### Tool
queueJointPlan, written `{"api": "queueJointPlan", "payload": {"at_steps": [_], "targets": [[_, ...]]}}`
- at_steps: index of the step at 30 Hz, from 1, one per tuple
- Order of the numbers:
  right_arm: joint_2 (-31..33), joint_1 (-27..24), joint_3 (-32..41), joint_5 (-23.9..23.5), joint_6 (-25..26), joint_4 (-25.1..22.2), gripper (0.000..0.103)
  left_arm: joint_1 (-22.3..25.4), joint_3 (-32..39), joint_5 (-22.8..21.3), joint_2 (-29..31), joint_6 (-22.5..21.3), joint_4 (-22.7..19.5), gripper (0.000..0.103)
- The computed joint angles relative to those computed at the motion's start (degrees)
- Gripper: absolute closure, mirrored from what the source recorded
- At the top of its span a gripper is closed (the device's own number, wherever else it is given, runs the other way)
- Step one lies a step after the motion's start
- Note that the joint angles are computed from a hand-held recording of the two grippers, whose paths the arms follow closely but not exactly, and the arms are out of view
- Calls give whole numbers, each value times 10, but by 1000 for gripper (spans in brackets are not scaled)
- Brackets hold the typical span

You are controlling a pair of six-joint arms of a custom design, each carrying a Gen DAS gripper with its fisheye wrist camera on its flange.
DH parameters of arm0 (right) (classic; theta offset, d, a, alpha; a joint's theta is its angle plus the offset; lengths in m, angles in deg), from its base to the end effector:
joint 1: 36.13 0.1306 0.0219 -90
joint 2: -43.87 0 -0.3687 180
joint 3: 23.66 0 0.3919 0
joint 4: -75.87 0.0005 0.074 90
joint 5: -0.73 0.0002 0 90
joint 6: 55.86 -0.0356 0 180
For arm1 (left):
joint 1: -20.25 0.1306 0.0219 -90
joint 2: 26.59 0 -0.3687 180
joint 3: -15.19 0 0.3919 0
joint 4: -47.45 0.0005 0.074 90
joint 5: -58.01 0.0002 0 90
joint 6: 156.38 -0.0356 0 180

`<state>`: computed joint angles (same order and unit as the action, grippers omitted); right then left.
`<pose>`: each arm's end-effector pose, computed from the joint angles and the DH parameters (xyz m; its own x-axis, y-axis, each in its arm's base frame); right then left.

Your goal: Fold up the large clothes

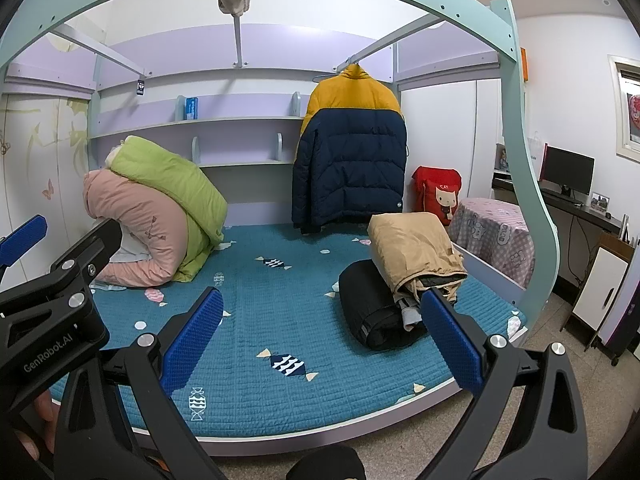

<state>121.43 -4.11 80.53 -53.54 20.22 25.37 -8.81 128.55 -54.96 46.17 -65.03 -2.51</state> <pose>0.3393 0.1870 0.6245 -0.3276 0.0254 -0.9445 0.1042 0.9945 -0.0094 0.2823 -0.1415 0.7202 -0.1447 0.0556 -0.9879 0.1073 0.9934 0.0402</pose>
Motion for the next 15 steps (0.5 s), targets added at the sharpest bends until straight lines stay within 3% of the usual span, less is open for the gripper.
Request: {"api": "queueJointPlan", "payload": {"at_steps": [15], "targets": [[20,-13,13,-27,15,0,7,13,-15,11,-4,8,3,5]]}}
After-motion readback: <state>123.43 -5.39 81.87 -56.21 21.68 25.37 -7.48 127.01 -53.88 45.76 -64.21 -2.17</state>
